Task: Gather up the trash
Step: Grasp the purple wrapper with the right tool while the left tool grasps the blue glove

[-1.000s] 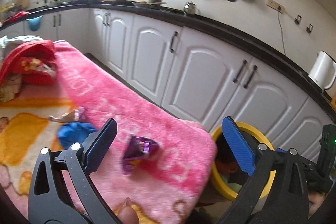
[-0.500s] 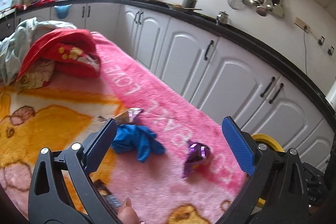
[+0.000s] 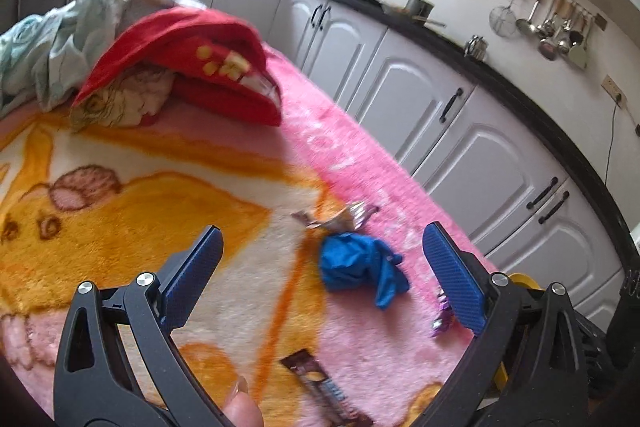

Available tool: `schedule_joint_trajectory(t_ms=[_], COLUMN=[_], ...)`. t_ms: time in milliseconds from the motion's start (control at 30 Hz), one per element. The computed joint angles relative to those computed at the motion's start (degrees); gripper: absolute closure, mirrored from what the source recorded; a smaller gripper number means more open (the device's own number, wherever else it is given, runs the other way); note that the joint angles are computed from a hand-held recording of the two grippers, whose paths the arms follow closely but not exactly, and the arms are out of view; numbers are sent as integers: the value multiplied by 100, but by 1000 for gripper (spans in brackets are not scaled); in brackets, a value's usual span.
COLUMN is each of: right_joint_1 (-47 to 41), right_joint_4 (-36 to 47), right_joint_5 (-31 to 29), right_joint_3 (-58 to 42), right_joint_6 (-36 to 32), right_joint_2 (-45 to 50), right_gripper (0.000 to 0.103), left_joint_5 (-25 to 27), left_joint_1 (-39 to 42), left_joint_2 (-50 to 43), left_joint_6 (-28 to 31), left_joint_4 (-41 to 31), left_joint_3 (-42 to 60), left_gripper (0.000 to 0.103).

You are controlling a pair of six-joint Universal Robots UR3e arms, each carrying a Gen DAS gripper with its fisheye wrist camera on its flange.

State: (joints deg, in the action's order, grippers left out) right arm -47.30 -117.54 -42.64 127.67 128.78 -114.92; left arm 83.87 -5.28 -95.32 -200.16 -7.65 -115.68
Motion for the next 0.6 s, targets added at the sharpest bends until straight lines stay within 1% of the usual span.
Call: schedule_joint_trajectory(t_ms=[67, 167, 200, 233, 300, 333, 400, 467, 500, 533, 567, 600], right_joint_1=[452, 1025, 1120, 1324, 1593, 1731, 1918, 2046, 2079, 2136, 2155, 2147], right_joint_4=[-629, -1353, -1466, -1730, -2191, -2356, -2561, -2659, -2637, -2602, -2640, -2724], right_joint_5=[-162, -422, -448, -549, -739, -816, -936, -1014, -1023, -1061, -1111, -1127], right_joint_3=[-28, -121, -132, -184, -232, -306, -414, -499, -544, -611, -608, -538], right_joint_6=[410, 913, 977, 1126, 1390, 1520, 1693, 1811, 1824, 1837, 1838, 1810], right_joint_2=[357, 846, 942, 1148, 1442, 1642, 1917, 2129, 2205, 2319, 2370, 2370], right_gripper=[31, 31, 31, 31, 32, 34, 41, 49, 57, 65, 69, 70], left_joint_5=[-216, -578, -645, -767, -811, -849, -971, -1042, -1046, -1032, -1014, -987], left_joint_1=[182, 376, 390, 431, 405, 377, 355, 299, 265, 226, 195, 160], left_joint_2=[45, -22, -61, -101, -231, -323, -496, -675, -767, -853, -927, -1021], left_joint_6=[22, 107, 109, 128, 140, 162, 197, 205, 223, 238, 236, 245], left_joint_4=[-30, -63, -70, -61, -156, -199, -337, -386, -434, -494, -541, -634], left_joint_3=[-111, -131, -118, -117, -1, 80, 242, 387, 473, 564, 649, 764], left_gripper=[12, 18, 22, 28, 31, 37, 41, 41, 42, 44, 46, 50])
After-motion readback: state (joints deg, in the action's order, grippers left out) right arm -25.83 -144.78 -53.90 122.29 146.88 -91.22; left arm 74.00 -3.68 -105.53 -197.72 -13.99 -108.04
